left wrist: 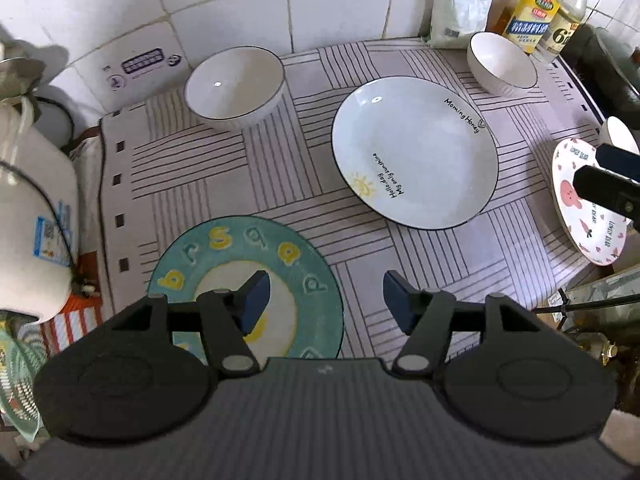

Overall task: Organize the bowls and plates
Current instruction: 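Close both grippers on the rim of the blue egg-print plate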

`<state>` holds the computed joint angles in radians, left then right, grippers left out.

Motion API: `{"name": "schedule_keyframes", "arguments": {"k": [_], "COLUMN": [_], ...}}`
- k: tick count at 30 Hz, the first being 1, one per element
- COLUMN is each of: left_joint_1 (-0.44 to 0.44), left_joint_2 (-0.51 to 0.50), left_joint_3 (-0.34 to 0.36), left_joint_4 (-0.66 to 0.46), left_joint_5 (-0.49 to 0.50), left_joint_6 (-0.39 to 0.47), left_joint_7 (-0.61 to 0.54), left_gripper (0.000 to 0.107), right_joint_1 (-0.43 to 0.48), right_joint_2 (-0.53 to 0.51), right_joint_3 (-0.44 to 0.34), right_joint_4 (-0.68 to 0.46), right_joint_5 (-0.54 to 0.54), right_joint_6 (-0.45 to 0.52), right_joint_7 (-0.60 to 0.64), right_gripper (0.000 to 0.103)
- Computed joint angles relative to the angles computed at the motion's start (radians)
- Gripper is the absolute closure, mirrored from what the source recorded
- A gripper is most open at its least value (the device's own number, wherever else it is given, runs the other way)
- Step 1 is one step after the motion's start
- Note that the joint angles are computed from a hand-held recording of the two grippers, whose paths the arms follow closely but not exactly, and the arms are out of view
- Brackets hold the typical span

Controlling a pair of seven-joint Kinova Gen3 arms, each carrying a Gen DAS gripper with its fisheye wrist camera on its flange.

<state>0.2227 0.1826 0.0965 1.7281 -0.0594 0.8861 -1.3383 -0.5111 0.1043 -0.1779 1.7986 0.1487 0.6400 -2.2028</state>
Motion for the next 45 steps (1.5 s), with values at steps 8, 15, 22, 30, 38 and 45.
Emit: {"name": "schedule_keyframes", "arguments": {"k": [8,15,22,30,38,45], "left_joint_1": [-0.031,-0.068,-0.104,-0.159,-0.173,-0.054], "left_joint_2": [-0.126,-0.188,-0.196,-0.16,-0.097,0.035], "left_joint_3": [-0.009,-0.012,-0.022,-0.055,-0.086,-0.188], "left_joint_4": [0.068,0.132,0.191,0.284,0.406,0.426], "left_joint_5": [-0.023,-0.034,-0.014,0.029,-0.087,-0.258], "left_joint_6": [0.022,0.026,0.018,-0.09,-0.282,-0.354], "left_joint_7": [0.029,0.04,0.037,0.042,0.212,0.443], "left_gripper": [0.037,0.029,0.023,0.015,0.013,0.013], "right_joint_1": [-0.008,-0.004,-0.05,-0.002,0.055,-0.077], "right_joint_2": [-0.013,0.027,0.125,0.257,0.351,0.392], "right_joint_3": [-0.037,-0.057,-0.067,-0.119,-0.172,-0.019], "right_joint_4": [-0.078,-0.11,-0.186,-0.19,-0.056,-0.071], "right_joint_5": [-0.074,-0.214,-0.229,-0.359,-0.536,-0.478], "right_joint_6": [0.063,0.059,0.131,0.066,-0.225,-0.183], "right_joint_7": [0.187,0.39,0.514,0.651,0.723,0.521], "right_gripper": [0.03,0.028,0.027,0.027,0.027,0.028]}}
